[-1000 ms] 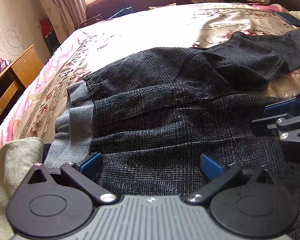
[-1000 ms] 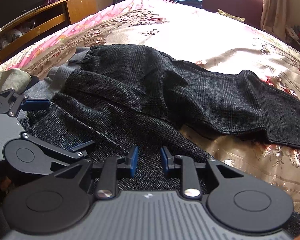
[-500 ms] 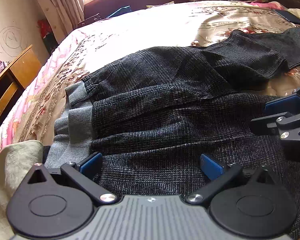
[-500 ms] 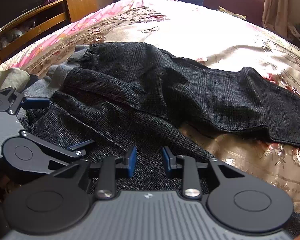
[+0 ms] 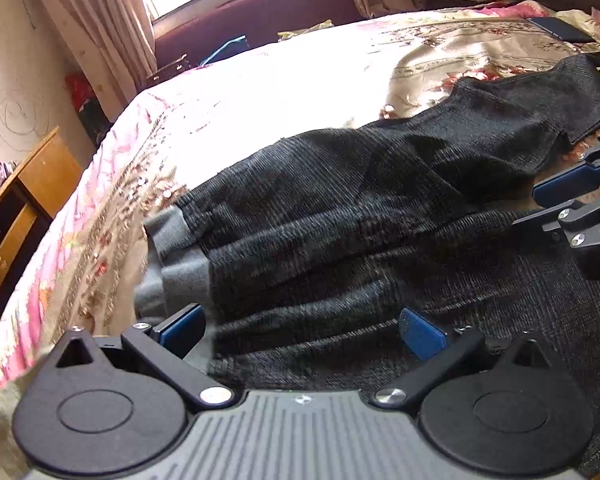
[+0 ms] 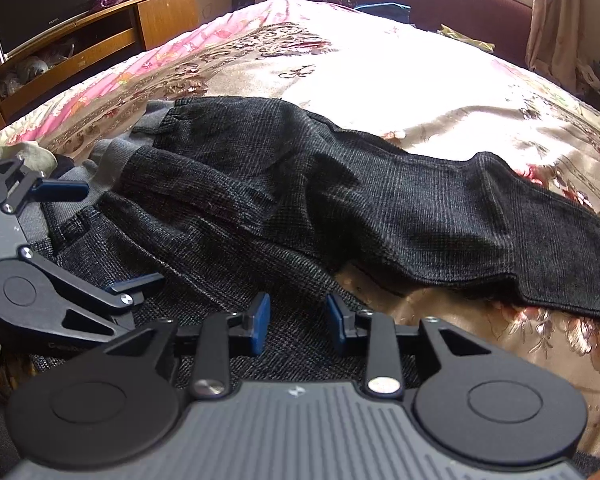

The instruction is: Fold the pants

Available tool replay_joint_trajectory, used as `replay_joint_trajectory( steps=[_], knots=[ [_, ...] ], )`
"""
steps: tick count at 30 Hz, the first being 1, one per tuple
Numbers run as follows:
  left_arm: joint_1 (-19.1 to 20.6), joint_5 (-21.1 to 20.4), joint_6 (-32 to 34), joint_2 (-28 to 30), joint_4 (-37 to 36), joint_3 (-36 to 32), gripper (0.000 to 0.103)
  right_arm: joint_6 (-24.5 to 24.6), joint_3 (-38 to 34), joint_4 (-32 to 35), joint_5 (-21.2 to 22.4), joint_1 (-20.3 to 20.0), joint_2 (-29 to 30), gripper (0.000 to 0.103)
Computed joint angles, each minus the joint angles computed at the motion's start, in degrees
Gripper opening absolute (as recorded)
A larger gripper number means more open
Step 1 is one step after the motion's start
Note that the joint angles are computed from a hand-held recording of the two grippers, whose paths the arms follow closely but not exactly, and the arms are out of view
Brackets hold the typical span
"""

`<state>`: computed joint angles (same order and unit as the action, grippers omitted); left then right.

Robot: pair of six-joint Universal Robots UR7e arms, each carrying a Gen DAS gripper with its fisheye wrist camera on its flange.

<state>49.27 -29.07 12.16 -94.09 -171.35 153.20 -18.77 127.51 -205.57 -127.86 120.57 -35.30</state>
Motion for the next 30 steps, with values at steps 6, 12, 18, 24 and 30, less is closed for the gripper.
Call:
replay_joint_trajectory(
  steps=[6,12,18,24,30],
  knots=[
    [11.07,-8.15,26.52,7.44,-17.4,-11.34,0.103,-19.49,-8.71,0.13,7.14,-5.7,1.1,0.046],
    [21.47,-15.82,35.24,13.36,-17.89,-24.47,0.103,-34.21,-23.55,9.54,9.37,-9.78,6.37,0.057],
    [26.88,-23.55,32.13,12.18,2.25,-33.91,0.103,-31.45,-35.43,30.7,7.89,-10.39,7.85,0.057],
    [29.91,-26.82,32.87,14.43,14.17,-39.15,0.103,-28.56,-41.26,43.83,6.51,-11.8,9.92,0.057],
    [33.7,-30.9,30.08,16.9,18.9,-42.71,0.103,-23.64,-38.54,41.6,9.47,-13.36,8.59,0.044]
  ],
)
